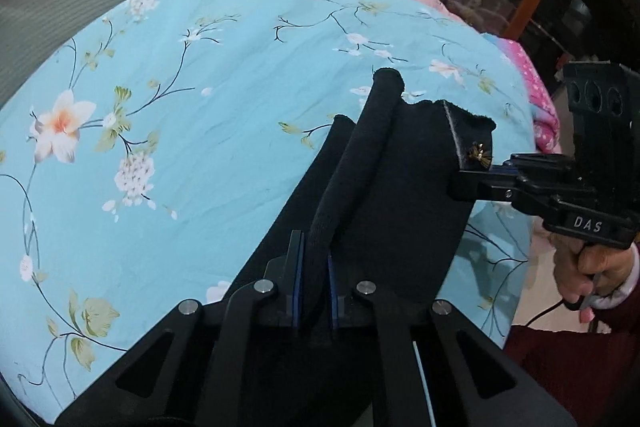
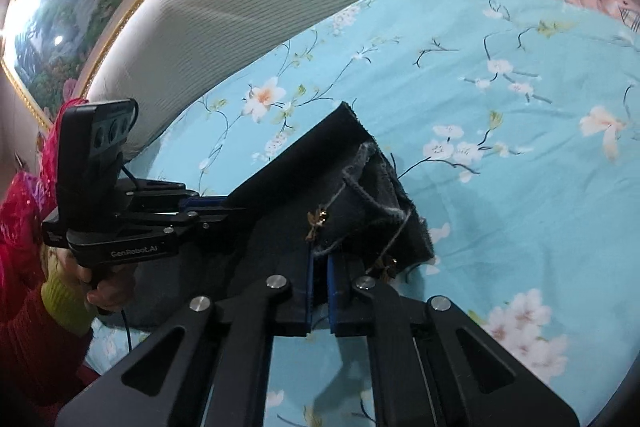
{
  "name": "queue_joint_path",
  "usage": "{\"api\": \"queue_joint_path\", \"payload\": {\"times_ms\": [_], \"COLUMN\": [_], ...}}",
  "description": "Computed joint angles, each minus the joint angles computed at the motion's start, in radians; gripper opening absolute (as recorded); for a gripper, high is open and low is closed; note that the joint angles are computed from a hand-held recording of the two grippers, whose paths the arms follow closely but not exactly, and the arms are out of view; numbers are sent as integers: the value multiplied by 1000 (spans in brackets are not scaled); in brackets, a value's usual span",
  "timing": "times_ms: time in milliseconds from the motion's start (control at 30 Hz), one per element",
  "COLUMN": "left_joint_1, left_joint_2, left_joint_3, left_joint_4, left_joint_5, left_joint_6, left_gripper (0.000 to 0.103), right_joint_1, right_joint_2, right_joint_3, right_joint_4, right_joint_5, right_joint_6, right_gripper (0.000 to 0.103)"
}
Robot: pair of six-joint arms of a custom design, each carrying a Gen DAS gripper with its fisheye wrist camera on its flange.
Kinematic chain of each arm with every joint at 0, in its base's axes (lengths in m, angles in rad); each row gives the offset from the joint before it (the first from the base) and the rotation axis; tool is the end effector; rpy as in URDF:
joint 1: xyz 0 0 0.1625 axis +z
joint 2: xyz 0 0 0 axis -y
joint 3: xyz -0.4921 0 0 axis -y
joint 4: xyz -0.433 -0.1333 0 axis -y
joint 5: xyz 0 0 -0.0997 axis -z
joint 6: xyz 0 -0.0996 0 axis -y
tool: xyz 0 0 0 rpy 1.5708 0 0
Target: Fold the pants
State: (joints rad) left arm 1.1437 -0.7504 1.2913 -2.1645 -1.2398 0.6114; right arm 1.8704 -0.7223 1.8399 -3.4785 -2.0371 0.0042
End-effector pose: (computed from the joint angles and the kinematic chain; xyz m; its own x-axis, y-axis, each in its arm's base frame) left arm -0.1954 -0.8292 0.1863 -0.4732 0.8297 -0.2960 0.8369 0.5283 0.1431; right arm 0.2889 -0.6352 0.1068 -0.9486 0.0444 0.3134 -0.2037 0.6722 -0.7118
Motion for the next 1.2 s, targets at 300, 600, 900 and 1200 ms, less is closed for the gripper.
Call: {"api": "queue_joint_path", "payload": {"times_ms": [300, 600, 900, 1200], "left_joint_1": [-2, 4, 37, 19], "left_joint_2": [40, 83, 212, 242], "left_joint_3": [-16, -111, -337, -348], "left_joint_4": [-4, 91, 331, 344], "left_joint_5": [92, 36, -75, -133], "left_joint_6": [-40, -72, -169, -99], "left_gripper": [33, 53, 57, 34], "right_joint_1": [-28, -37, -81, -98], "right_joint_2": [9, -24, 15, 25], "right_joint_3": [-2, 72, 51, 58], "right_joint_4": [44, -64, -82, -143], "right_joint_5": [-25, -9, 106, 123], "right_joint_6": [45, 74, 132, 137], "right_gripper": [11, 46, 45, 16]}}
